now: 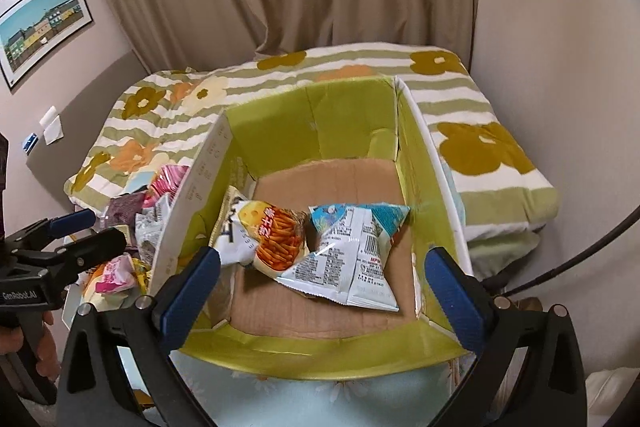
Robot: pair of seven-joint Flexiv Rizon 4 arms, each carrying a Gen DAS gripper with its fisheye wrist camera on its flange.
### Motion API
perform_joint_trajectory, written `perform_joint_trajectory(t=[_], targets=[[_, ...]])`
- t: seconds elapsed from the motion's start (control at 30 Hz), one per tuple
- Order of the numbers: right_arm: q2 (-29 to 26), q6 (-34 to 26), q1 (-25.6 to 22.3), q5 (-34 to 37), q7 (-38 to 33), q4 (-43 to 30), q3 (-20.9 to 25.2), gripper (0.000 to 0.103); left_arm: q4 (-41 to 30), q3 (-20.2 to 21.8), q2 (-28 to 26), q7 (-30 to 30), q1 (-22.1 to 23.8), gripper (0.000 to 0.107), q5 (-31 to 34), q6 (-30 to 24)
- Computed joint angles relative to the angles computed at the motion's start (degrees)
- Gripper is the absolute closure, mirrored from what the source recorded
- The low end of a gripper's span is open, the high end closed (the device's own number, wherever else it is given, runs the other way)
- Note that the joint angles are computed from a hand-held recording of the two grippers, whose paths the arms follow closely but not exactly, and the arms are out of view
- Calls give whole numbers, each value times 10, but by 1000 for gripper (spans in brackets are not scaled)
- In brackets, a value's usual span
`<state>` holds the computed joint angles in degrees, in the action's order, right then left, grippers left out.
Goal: Organize snacks
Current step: 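Open both tools to drop the bags into the box, then grasp the white printed bag with left tool while right grasps pink-white bag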
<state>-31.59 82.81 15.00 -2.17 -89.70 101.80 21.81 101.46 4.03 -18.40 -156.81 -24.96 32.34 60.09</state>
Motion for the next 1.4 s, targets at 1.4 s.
perform_joint_trajectory(t=[1.4], targets=[[-13,29,309,-103,278,26,-111,1,476,112,297,272,173,5,-112,158]])
